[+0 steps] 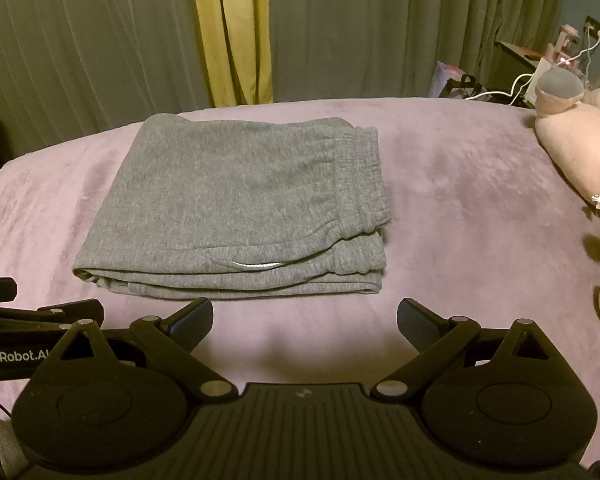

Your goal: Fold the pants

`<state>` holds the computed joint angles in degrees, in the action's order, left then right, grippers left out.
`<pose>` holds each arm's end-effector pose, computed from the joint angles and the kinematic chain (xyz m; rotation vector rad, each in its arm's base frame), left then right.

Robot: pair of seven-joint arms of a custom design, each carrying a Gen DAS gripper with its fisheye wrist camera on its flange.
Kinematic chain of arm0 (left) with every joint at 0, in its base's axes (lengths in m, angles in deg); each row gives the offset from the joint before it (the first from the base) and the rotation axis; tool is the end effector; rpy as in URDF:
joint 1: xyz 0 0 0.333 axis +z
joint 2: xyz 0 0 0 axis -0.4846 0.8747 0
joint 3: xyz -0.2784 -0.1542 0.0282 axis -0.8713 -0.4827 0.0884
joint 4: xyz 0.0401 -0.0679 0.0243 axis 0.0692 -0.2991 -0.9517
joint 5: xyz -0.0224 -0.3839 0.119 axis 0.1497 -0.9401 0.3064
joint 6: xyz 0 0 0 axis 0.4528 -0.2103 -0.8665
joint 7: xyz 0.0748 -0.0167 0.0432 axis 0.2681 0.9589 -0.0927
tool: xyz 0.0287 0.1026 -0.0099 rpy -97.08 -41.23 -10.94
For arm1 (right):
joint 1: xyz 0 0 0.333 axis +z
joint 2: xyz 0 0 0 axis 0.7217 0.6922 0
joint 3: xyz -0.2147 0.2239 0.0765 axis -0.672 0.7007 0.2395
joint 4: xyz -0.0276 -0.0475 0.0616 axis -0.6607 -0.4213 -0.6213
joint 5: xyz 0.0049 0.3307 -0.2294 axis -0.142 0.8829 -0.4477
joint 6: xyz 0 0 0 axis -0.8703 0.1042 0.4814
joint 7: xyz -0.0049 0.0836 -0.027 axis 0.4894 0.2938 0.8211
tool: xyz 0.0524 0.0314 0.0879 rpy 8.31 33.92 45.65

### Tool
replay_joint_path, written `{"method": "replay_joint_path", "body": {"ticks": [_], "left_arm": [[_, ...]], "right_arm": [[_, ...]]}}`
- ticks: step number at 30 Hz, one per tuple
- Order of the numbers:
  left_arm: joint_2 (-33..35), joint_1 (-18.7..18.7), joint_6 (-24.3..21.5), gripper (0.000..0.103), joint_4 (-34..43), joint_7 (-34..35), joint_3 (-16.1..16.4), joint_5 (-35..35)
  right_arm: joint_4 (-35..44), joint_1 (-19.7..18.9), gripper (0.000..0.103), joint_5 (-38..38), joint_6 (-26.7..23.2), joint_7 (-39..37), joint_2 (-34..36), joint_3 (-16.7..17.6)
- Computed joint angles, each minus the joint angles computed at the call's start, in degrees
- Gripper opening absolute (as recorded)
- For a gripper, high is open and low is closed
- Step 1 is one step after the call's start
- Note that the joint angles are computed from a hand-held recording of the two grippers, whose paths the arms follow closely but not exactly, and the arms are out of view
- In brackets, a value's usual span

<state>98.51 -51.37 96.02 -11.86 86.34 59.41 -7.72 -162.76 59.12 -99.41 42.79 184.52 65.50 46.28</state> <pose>0.5708 -0.3730 0.6246 -1.4804 2.2905 -0.5602 0.5208 0.1713 0.6177 -1.5578 2.2715 -0.6521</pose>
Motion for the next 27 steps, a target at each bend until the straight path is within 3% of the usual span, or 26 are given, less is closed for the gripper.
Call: {"method": "replay_joint_path", "body": {"ticks": [27], "left_arm": [[0.36,-0.47,-0.32,0.101,0.33,0.17,0.12,1.11]], "right_arm": [[-0.64,-0.05,0.099,-0.09,0.24,0.3,-0.3,0.08]]}}
